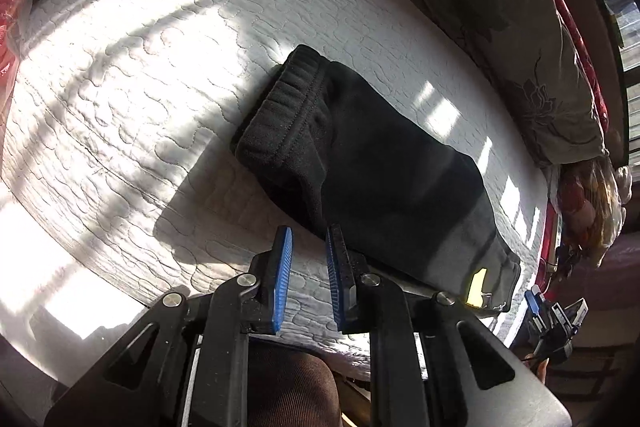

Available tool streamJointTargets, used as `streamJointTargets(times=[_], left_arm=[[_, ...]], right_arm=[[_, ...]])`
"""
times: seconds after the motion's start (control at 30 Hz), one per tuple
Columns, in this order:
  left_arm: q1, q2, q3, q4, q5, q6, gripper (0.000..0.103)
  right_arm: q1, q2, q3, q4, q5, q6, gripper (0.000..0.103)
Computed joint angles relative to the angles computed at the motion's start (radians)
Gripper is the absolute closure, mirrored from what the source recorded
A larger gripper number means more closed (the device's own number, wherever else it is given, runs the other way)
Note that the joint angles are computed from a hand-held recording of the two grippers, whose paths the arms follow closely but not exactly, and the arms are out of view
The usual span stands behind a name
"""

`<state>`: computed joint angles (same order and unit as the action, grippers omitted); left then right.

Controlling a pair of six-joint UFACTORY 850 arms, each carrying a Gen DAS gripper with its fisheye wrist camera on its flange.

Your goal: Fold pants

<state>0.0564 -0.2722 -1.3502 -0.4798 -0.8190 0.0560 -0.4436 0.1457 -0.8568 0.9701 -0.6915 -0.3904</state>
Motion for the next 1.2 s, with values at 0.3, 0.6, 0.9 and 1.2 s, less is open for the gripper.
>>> streamJointTargets(times=[0.3, 0.6, 0.9, 1.2], left_arm=[[0.002, -0.212, -0.328, 0.156, -0.105, -0.11, 0.052], [-0.034, -0.383, -0.527, 0.209, -0.259, -0.092, 0.052], [-0.052, -0.4, -0.505, 0.173, -0.238, -0.09, 0.049], [-0.035, -0.285, -0.383, 0.117, -0.081, -0.057, 0.08]], right_arm=[[0.092, -0.096, -0.095, -0.186, 0.049, 0.055, 0.075], [0.094, -0.158, -0.141, -0.244, 0.025, 0.106, 0.065], [0.144, -0.192, -0.173, -0.29, 0.025, 0.078, 0.066], [0.203, -0.144, -0.199, -0.534, 0.095, 0.21, 0.1]])
